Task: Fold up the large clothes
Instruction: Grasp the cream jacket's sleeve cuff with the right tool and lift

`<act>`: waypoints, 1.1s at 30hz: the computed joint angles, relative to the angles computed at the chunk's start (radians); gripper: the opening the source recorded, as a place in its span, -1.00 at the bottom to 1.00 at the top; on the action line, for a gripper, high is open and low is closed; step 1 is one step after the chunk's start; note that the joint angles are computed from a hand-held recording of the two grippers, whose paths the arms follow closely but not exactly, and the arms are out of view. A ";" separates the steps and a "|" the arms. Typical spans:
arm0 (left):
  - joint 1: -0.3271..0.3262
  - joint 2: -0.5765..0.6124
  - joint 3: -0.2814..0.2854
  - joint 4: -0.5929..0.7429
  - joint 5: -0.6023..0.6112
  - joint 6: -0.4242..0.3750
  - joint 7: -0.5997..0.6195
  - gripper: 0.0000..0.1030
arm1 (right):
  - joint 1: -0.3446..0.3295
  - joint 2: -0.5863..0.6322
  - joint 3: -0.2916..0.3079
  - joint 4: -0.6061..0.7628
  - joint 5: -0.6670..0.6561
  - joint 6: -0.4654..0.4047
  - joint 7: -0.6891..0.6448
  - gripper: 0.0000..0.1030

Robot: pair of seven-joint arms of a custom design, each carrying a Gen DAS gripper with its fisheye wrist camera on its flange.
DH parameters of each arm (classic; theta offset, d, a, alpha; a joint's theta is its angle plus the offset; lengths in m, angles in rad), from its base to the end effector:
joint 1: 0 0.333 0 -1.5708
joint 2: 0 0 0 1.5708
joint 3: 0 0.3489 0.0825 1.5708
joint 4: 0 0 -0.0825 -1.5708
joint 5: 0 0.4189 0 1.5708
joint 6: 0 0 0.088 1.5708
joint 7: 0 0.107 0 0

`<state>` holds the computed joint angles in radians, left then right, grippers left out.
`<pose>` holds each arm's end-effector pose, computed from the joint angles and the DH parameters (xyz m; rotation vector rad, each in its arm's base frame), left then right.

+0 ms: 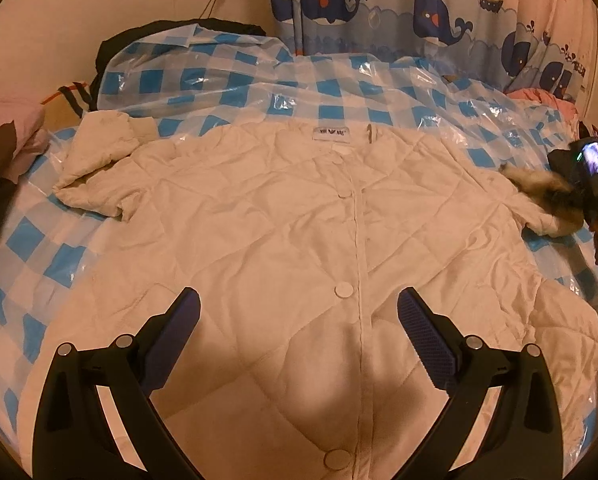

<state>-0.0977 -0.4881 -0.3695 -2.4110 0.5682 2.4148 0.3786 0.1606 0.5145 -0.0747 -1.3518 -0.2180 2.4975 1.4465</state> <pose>0.4098 -0.2235 0.5451 -2.0360 1.3844 -0.5658 0.7978 0.0847 0.5193 -2.2513 1.5517 -0.8532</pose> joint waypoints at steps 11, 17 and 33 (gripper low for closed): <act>-0.014 -0.009 0.026 -0.029 -0.056 0.066 0.004 0.85 | -0.533 -0.131 0.315 -0.293 1.392 0.072 -0.142 -0.75; -0.007 -0.002 0.033 -0.039 -0.103 0.091 0.028 0.85 | -0.407 -0.143 0.203 -0.292 1.258 0.124 -0.089 0.22; 0.015 -0.002 0.005 -0.025 -0.080 0.060 0.022 0.85 | -0.392 -0.130 0.184 -0.191 1.338 0.101 -0.245 -0.77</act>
<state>-0.0828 -0.4904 -0.3645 -2.4365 0.4877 2.4752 0.4006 -0.2318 0.3841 0.1088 -1.5428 1.1201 2.5981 1.2019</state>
